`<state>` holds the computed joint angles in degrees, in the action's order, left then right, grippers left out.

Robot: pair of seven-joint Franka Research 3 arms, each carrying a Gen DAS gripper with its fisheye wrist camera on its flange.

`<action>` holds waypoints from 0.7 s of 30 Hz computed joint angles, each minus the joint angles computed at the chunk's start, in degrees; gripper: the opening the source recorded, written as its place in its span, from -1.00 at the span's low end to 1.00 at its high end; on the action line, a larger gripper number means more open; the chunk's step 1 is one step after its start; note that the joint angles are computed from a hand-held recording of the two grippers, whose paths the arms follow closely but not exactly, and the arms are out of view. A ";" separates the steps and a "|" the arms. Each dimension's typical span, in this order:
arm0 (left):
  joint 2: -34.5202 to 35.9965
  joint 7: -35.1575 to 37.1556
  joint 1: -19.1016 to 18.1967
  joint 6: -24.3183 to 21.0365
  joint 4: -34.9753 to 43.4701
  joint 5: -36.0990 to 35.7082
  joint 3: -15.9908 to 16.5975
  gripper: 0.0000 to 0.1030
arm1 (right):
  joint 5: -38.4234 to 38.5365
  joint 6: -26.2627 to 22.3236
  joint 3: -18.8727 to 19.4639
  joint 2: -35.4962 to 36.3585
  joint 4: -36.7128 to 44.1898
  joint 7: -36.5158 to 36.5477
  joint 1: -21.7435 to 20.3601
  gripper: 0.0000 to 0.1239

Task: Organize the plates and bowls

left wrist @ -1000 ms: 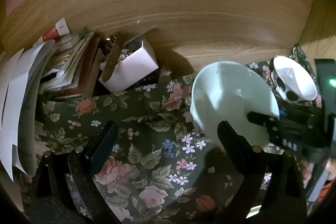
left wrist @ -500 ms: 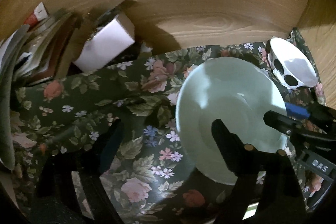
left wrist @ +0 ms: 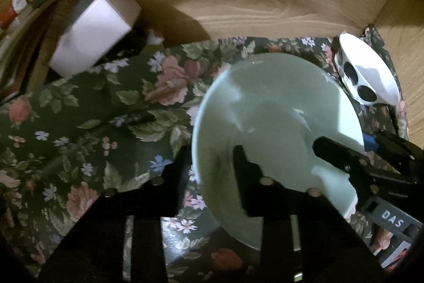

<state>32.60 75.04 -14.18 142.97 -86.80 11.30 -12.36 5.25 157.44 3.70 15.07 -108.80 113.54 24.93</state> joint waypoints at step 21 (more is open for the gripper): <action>-5.33 -2.68 -0.75 6.70 -7.06 3.14 0.40 -0.60 | -4.13 1.90 -0.79 -3.20 -1.82 4.98 1.79 -0.69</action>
